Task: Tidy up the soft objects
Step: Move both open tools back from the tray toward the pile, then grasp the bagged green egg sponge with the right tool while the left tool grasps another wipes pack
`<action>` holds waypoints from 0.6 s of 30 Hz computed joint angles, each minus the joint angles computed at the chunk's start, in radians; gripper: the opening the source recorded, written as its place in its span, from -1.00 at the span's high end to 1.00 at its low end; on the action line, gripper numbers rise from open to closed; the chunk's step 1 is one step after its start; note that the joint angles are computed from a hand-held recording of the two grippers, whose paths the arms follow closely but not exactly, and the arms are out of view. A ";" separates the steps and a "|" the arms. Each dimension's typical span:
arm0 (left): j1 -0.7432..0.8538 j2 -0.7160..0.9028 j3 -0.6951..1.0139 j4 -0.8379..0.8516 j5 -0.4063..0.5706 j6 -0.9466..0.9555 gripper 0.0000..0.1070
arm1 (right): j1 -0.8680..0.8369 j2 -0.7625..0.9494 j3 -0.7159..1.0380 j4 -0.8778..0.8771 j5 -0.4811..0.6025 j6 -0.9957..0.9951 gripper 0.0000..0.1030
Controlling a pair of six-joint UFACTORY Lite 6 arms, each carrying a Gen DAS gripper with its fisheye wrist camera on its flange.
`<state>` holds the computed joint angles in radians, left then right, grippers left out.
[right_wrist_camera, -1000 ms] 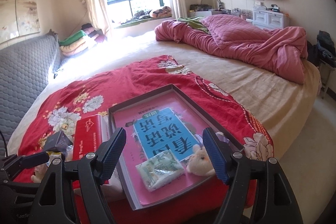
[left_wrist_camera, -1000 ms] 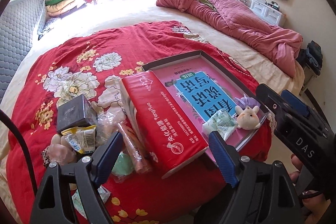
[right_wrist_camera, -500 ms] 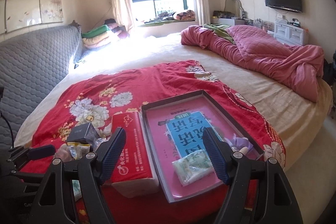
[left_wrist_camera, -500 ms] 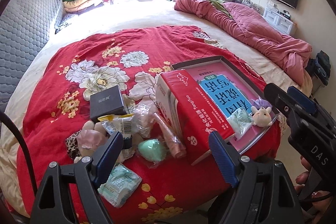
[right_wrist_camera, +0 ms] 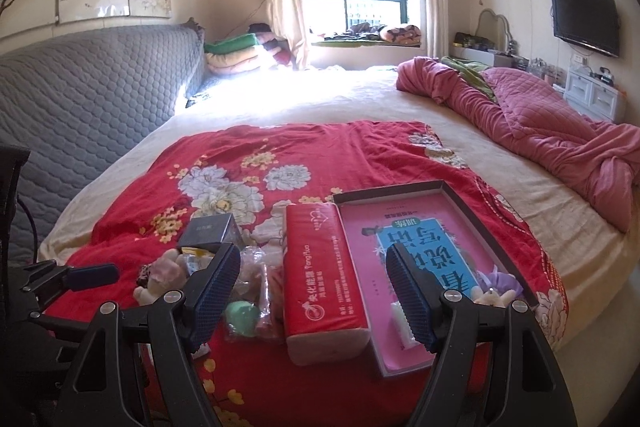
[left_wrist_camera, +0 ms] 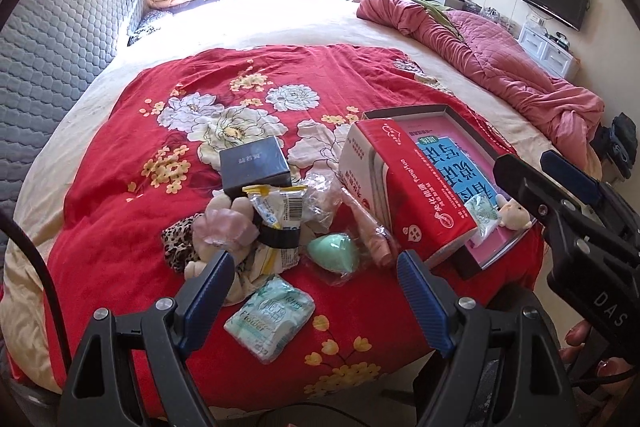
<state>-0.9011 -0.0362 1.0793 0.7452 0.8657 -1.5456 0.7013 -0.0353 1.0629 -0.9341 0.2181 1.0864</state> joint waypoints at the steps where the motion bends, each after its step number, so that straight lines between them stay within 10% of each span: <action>1: -0.003 -0.015 -0.020 -0.002 0.004 -0.006 -0.55 | 0.007 0.001 0.000 -0.006 0.001 0.003 -0.49; 18: 0.084 -0.357 -0.461 -0.126 -0.172 0.028 -0.55 | 0.068 0.081 0.020 0.142 -0.010 -0.198 -0.49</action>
